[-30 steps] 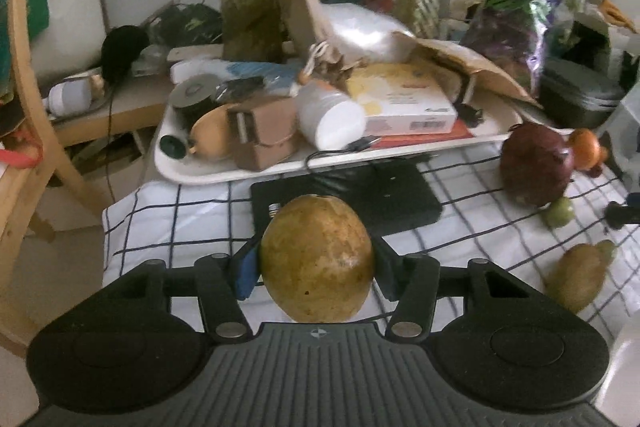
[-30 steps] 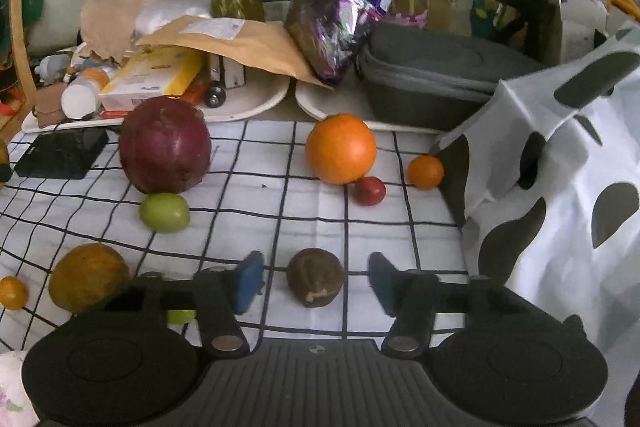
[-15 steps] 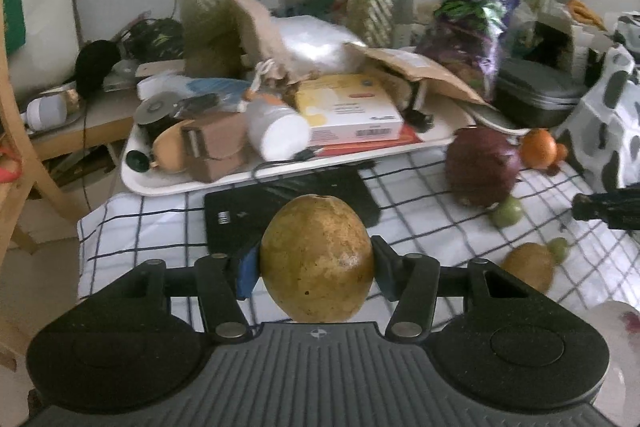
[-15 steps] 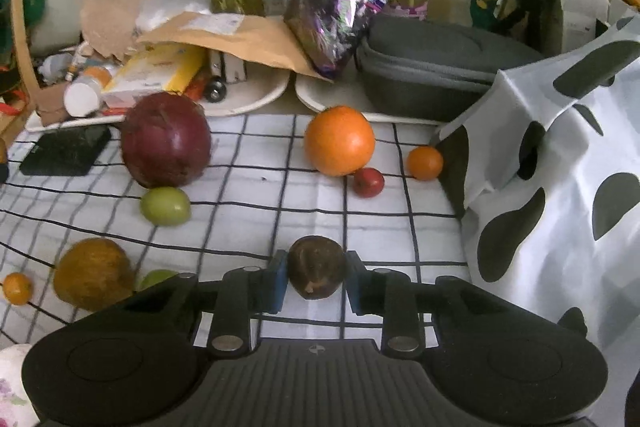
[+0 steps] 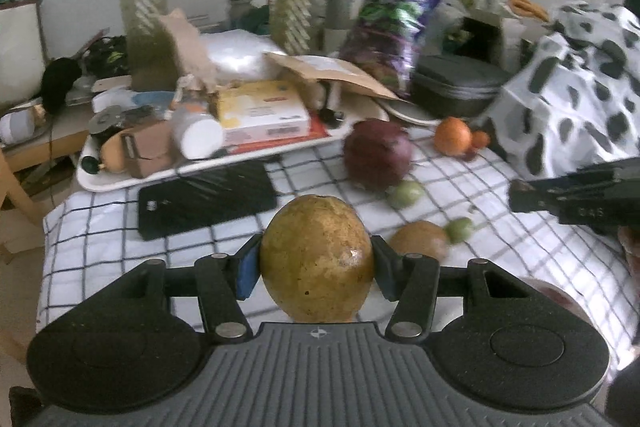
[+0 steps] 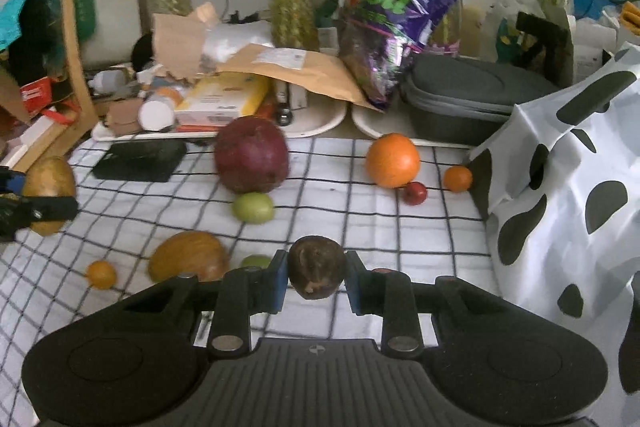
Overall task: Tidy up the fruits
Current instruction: 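Carry both fruits over the rose plate and open both tools to release them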
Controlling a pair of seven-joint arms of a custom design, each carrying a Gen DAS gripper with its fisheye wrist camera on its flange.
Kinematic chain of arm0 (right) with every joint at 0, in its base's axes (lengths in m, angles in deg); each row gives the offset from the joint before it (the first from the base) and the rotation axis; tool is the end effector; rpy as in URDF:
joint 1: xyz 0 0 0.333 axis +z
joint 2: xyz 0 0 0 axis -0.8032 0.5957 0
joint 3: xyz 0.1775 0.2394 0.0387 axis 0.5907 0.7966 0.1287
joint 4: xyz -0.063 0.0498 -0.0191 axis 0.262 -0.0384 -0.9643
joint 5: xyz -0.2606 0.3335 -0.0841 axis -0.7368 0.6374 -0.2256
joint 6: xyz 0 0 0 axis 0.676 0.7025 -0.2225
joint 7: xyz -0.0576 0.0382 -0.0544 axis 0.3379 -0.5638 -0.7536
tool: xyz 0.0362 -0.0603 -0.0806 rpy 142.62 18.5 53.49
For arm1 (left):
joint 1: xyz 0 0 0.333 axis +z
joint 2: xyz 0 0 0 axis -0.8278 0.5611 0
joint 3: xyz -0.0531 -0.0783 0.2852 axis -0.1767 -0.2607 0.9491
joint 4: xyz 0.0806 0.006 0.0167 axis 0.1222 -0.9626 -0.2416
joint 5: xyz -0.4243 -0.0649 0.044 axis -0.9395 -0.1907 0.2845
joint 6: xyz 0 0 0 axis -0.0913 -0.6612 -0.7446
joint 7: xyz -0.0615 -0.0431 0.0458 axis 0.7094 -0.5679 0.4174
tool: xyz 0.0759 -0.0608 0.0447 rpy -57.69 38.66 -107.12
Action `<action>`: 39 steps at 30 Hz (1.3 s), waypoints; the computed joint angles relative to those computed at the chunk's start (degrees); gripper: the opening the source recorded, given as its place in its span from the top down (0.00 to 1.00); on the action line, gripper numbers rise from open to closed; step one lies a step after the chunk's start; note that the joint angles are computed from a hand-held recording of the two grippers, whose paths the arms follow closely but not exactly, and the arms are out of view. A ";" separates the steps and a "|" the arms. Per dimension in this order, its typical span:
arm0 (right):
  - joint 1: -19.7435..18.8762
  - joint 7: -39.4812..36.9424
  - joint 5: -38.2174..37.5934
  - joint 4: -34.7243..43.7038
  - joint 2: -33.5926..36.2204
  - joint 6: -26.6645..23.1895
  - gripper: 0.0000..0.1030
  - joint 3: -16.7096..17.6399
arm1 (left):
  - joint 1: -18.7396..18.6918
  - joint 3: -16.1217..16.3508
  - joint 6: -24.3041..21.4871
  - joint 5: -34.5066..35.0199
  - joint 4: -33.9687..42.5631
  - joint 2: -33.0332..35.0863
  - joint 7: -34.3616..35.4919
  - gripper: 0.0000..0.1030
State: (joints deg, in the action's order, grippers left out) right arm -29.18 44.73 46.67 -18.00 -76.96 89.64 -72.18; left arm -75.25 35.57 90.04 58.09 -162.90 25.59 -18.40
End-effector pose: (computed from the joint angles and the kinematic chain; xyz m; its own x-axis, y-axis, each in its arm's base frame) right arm 0.5859 0.3306 0.5268 0.1841 -0.9795 -0.0822 -0.7093 -0.0745 -0.7010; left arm 0.5647 -0.3844 0.5463 -0.3411 -0.9387 0.0509 -0.6548 0.1984 -0.7293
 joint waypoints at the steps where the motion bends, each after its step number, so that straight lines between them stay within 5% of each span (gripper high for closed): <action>1: 0.13 -0.14 0.24 -0.75 -0.71 0.27 0.70 0.20 | -0.07 -0.32 0.27 -0.62 -0.68 -0.51 0.56 0.48; 13: -0.14 -6.68 7.49 -9.93 -8.18 2.37 0.70 3.96 | -2.29 -2.74 0.82 -5.99 -6.46 -4.50 6.38 0.48; 27: 0.31 -16.06 15.22 -11.34 -8.85 -2.24 0.70 5.53 | -3.96 -3.82 -3.17 -11.99 -4.46 -1.11 16.44 0.48; 39: 1.24 -19.12 15.34 -9.29 -6.36 -3.59 0.70 5.05 | -5.05 -3.33 -3.01 -6.43 -3.03 0.47 14.71 0.39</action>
